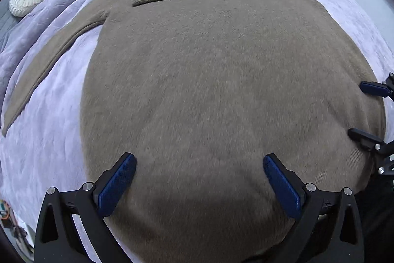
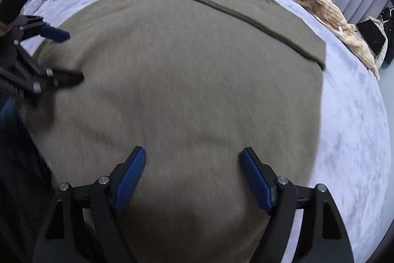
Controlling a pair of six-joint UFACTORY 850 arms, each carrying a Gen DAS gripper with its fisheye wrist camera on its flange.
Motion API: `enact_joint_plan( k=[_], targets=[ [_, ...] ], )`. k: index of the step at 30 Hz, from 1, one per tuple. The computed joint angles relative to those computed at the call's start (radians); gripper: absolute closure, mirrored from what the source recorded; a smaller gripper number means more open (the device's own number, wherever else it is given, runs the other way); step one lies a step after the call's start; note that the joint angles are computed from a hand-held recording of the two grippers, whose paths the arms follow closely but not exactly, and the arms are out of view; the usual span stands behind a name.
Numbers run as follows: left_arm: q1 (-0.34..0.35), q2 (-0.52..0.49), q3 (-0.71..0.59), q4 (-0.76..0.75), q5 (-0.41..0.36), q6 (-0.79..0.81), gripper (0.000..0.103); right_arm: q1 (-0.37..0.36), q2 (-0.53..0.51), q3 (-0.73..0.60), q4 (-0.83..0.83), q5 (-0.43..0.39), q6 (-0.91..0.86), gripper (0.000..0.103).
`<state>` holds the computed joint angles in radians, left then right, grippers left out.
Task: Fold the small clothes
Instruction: 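Move the left gripper to the other sleeve cuff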
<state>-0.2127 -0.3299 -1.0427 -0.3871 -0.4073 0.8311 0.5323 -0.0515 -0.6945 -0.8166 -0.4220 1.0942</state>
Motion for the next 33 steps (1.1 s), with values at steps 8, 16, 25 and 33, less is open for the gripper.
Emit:
enact_joint_plan(
  k=[8,16,25,33],
  targets=[
    [0.136,-0.082,-0.192,-0.24,-0.021,-0.013,0.0,-0.006,0.027,-0.085,-0.002,-0.095,-0.026,0.02],
    [0.347,-0.346,-0.499,-0.48,-0.139,-0.287,0.0,-0.024,-0.174,-0.332,-0.079,-0.087,0.071,0.02],
    [0.495,-0.648,-0.789,-0.995,-0.35,-0.162,0.0,0.022,-0.329,-0.5,0.05,-0.138,-0.128,0.02],
    [0.513,-0.72,-0.895,-1.056,-0.378,-0.107,0.094,0.009,-0.417,-0.635,0.096,-0.181,-0.231,0.02]
  ],
)
